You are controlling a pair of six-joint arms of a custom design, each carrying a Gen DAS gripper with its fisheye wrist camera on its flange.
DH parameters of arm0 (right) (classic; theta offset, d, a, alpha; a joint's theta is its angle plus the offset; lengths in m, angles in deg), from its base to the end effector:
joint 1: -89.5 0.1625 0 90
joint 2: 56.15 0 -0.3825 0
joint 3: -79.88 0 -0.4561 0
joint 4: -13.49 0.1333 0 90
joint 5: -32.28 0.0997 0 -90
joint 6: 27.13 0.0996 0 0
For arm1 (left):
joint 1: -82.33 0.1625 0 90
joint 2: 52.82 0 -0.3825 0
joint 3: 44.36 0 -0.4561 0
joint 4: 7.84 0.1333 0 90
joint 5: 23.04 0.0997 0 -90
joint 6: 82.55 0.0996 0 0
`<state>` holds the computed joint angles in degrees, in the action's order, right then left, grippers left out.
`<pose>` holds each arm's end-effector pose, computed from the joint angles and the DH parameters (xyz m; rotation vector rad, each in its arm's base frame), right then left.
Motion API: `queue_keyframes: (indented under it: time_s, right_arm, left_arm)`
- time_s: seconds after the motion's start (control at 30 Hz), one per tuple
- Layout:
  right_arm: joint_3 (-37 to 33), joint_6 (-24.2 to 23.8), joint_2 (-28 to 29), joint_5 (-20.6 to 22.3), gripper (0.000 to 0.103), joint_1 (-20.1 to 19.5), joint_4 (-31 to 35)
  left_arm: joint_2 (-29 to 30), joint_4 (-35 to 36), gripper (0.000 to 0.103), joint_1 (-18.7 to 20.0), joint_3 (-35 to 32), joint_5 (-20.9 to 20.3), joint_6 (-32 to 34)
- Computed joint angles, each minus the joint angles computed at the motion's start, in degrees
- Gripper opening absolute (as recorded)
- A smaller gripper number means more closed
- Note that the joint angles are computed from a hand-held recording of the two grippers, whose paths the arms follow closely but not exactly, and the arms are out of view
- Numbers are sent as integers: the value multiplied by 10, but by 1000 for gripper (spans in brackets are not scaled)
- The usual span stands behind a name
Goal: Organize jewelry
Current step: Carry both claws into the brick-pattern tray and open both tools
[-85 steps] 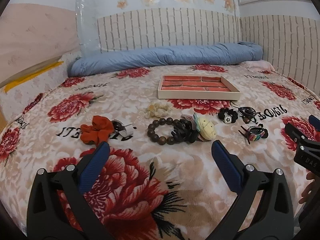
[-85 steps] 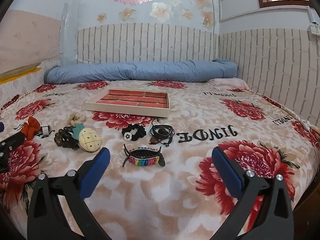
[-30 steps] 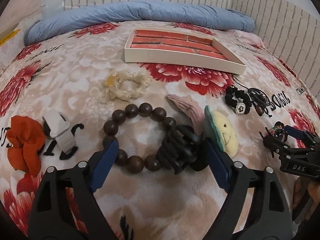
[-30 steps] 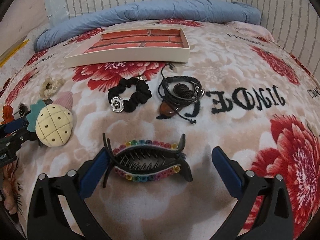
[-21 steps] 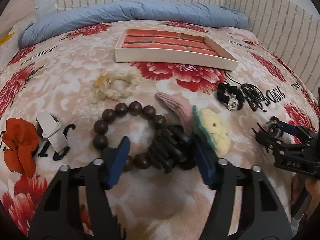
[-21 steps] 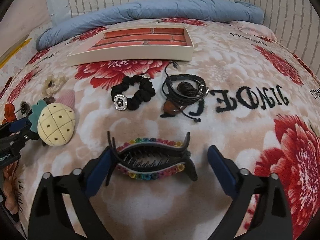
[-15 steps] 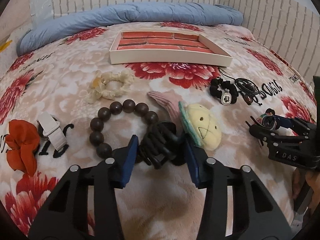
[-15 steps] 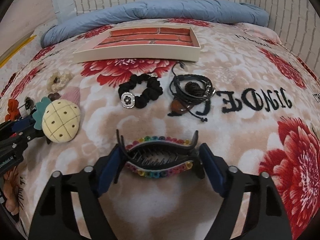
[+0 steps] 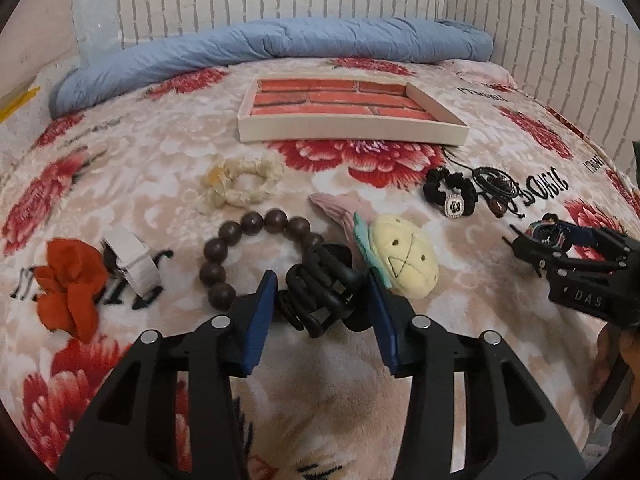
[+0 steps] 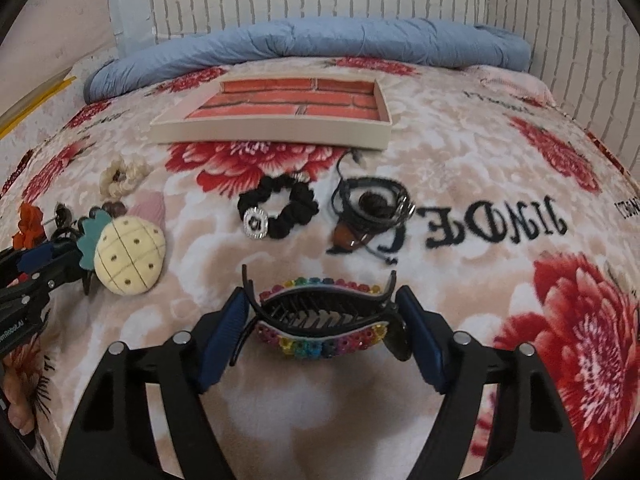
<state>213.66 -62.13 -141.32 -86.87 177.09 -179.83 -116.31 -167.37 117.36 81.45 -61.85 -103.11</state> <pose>0.0653 -0.4655 0.2326 0.3366 -2.2166 0.9036 -0.2796 -0.4536 0.0515 0.6359 2.2967 -0.8174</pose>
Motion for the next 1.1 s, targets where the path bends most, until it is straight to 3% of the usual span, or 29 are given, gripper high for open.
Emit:
queue_keyframes:
  time_s: [0.3, 0.5, 0.77, 1.1]
  right_arm:
    - [-49, -15, 1, 22, 74, 18, 7]
    - [-131, -8, 46, 30, 74, 21, 22]
    - [-329, 8, 176, 29, 74, 32, 98]
    - [-614, 75, 367, -24, 74, 21, 284]
  left_arm:
    - [4, -30, 44, 2, -41, 32, 37]
    - [65, -50, 44, 39, -154, 50, 109]
    - [220, 8, 44, 110, -405, 39, 180]
    - [423, 230, 44, 181, -743, 1, 155]
